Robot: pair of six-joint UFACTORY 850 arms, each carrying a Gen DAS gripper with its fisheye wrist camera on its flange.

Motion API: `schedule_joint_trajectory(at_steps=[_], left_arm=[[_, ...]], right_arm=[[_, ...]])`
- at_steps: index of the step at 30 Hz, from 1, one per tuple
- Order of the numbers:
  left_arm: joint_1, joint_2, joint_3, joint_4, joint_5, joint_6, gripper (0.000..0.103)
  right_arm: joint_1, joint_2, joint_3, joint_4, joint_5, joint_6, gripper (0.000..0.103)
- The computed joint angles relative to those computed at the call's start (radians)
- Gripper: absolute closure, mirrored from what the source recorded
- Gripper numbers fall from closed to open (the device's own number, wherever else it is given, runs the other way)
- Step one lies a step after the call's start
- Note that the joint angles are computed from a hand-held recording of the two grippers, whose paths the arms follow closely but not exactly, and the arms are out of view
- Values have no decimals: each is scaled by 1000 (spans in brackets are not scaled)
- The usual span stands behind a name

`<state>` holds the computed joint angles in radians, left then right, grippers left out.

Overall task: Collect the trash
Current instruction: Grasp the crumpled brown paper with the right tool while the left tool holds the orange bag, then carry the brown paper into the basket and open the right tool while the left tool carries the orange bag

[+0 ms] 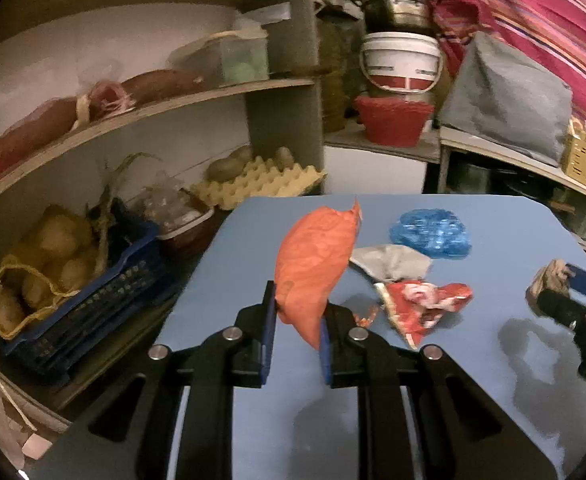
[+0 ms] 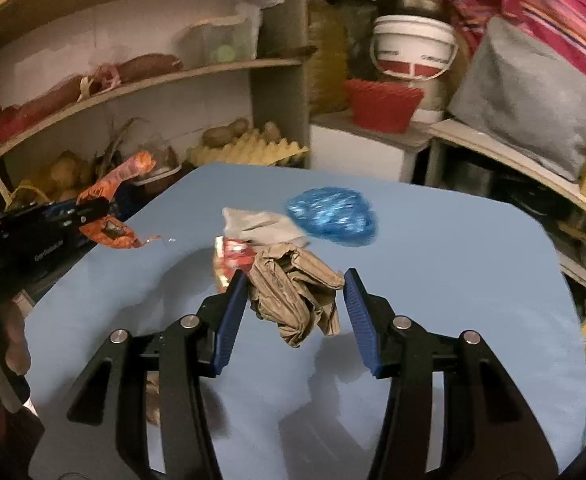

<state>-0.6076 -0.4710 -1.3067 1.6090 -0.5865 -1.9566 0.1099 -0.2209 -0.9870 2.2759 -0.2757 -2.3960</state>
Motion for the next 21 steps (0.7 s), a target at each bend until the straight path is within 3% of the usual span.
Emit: schedule_joint_trajectory(at_steps=[12,21], left_arm=[[-116,-60,-108,46,-29,23,84],[-215,-160,-277,-8,-21,118,84]], right_arm=[[-178,102,106,-82,-114,39,53],[-385,163,151,-211,-215,167,53]])
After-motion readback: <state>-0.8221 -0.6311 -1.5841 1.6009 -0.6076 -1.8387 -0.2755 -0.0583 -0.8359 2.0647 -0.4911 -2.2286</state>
